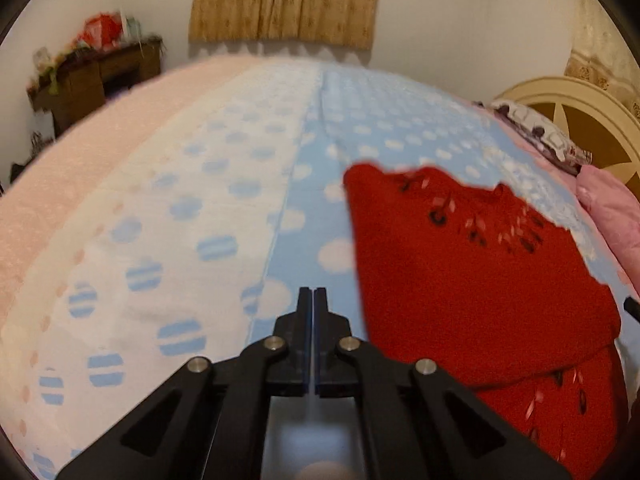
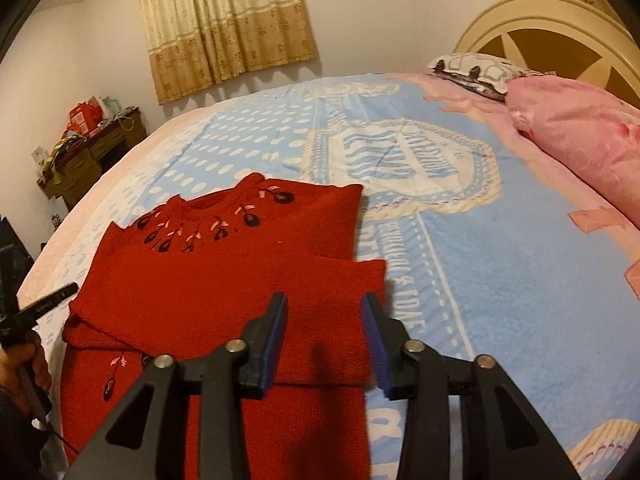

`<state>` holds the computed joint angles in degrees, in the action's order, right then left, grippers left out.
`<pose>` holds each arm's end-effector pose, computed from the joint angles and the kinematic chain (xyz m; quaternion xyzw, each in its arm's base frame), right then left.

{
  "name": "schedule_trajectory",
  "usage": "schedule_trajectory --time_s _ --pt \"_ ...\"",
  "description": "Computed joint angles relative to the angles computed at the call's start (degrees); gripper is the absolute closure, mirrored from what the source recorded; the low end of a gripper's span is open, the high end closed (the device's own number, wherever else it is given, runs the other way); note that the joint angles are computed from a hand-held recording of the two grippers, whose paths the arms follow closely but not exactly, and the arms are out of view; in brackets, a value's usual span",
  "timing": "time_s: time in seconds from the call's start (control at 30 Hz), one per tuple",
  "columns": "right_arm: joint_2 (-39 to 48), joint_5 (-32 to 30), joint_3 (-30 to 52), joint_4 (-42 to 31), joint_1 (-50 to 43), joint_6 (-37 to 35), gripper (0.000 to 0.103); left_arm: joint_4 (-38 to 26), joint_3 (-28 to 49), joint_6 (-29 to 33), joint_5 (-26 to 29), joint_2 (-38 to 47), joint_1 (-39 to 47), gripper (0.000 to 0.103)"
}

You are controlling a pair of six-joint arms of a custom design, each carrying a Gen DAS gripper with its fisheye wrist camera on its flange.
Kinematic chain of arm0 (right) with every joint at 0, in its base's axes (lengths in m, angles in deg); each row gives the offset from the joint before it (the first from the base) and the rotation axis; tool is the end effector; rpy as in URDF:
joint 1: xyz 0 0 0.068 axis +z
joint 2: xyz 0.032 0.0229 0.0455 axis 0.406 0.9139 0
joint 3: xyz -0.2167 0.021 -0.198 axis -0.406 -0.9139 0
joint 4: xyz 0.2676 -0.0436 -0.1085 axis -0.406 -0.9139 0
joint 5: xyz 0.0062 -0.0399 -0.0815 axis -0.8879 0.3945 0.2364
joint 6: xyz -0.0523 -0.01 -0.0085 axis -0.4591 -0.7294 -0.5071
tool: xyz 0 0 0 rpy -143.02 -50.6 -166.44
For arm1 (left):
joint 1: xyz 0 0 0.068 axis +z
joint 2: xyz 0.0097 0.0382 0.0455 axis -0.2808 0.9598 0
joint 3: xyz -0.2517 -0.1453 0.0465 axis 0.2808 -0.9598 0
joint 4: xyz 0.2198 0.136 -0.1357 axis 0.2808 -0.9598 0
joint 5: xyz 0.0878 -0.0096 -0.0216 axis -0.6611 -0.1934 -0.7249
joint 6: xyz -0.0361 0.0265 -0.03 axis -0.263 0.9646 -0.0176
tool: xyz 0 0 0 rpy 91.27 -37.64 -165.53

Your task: Fold small clothes

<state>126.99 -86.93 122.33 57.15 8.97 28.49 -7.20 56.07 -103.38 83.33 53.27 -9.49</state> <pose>0.2987 -0.0624 0.1861 -0.1158 0.9107 0.1260 0.3760 0.2153 0.0291 0.1630 -0.2263 0.9047 0.0034 0.3610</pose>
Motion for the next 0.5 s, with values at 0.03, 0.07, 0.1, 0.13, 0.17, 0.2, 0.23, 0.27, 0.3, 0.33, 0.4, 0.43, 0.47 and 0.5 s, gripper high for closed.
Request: schedule_trajectory --time_s 0.03,0.07,0.1,0.13,0.17,0.2,0.23,0.27,0.3,0.33,0.4,0.43,0.47,0.5 --pt "0.2 0.2 0.0 0.0 0.7 0.0 0.058 0.2 -0.2 0.0 0.8 0.6 0.6 0.103" --pt "0.2 0.3 -0.2 0.1 1.2 0.1 0.058 0.6 -0.8 -0.3 1.1 0.3 0.7 0.103" --pt "0.2 0.6 -0.3 0.2 1.7 0.2 0.058 1.0 -1.3 -0.3 1.2 -0.7 0.4 0.103" --pt "0.1 0.9 -0.6 0.3 2.1 0.3 0.058 0.9 -1.3 -0.6 0.5 -1.5 -0.4 0.102" --pt "-0.2 1.2 -0.9 0.4 2.5 0.1 0.058 0.2 -0.8 -1.3 -1.5 -2.3 -1.7 0.091" --pt "-0.5 1.4 -1.1 0.4 2.7 -0.1 0.058 -0.4 -0.2 -1.8 -2.7 -2.9 -2.6 0.068" --pt "-1.0 1.6 -1.5 0.5 2.9 -0.7 0.058 -0.6 0.1 -2.1 -3.4 -3.6 -3.0 0.052" --pt "-1.5 1.8 -1.8 0.7 3.0 -1.1 0.058 -0.4 0.3 -2.8 -5.0 -4.7 -3.9 0.025" --pt "-1.9 2.0 -2.1 0.9 3.0 -1.4 0.057 0.2 0.2 -3.2 -6.7 -5.9 -4.9 0.013" --pt "-2.2 2.3 -2.3 1.2 3.0 -1.5 0.057 1.1 0.2 -3.3 -7.8 -6.6 -5.8 0.013" --pt "-2.4 2.3 -2.2 1.2 2.7 -1.4 0.057 1.7 1.8 -2.8 -7.4 -4.9 -6.8 0.013" --pt "-2.3 2.2 -2.1 1.0 2.5 -1.3 0.056 1.8 2.9 -2.4 -7.2 -3.1 -7.3 0.015" --pt "-2.3 2.1 -2.0 0.9 2.4 -1.3 0.056 2.4 4.1 -1.9 -6.9 -0.3 -7.7 0.021" --pt "-2.3 2.0 -1.9 0.8 2.3 -1.4 0.056 2.7 5.1 -1.7 -6.2 2.2 -7.8 0.032"
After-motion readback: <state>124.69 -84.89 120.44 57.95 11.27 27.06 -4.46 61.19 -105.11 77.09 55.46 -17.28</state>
